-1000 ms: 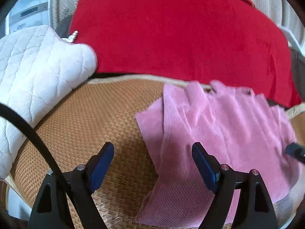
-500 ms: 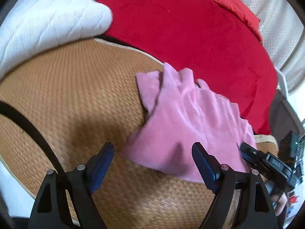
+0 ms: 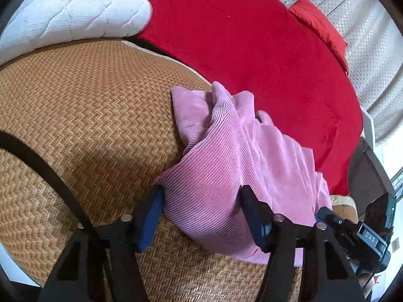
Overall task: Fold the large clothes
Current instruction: 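Grasp the jacket's edge with the left gripper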
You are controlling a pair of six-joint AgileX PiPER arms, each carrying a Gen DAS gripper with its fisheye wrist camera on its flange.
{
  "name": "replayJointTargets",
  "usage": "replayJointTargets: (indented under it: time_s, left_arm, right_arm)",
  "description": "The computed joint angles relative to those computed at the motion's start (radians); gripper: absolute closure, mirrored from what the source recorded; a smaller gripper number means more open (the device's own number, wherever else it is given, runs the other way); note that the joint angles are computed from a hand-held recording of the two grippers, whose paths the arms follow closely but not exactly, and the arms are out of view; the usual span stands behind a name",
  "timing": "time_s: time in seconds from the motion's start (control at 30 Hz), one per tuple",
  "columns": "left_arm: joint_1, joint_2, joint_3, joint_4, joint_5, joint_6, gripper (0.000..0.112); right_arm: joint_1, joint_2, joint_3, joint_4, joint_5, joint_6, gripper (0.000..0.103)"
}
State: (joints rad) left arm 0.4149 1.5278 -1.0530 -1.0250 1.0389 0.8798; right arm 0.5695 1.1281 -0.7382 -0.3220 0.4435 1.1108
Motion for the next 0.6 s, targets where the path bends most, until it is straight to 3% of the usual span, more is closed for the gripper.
replayJointTargets:
  time_s: [0.07, 0.27, 0.4, 0.43, 0.5, 0.6]
  left_arm:
    - [-0.006, 0.006, 0.008, -0.033, -0.012, 0.009, 0.05]
    - [0.009, 0.002, 0.044, -0.078, 0.025, -0.019, 0.027]
    - [-0.059, 0.002, 0.029, -0.042, -0.01, -0.035, 0.028]
    - [-0.076, 0.007, 0.018, -0.029, -0.023, -0.046, 0.033]
    - [-0.107, 0.039, -0.018, -0.015, -0.026, -0.072, 0.065]
    - [-0.126, 0.079, -0.056, -0.039, -0.001, -0.077, 0.078]
  right_arm:
    - [-0.01, -0.004, 0.005, 0.025, -0.01, -0.025, 0.049]
    - [-0.011, -0.006, 0.008, 0.037, -0.013, -0.036, 0.049]
    - [-0.031, -0.014, 0.017, 0.086, -0.026, -0.089, 0.049]
    - [-0.031, -0.016, 0.022, 0.082, -0.036, -0.08, 0.049]
    - [-0.044, -0.023, 0.032, 0.121, -0.049, -0.116, 0.049]
    - [-0.07, -0.032, 0.043, 0.208, -0.067, -0.205, 0.049]
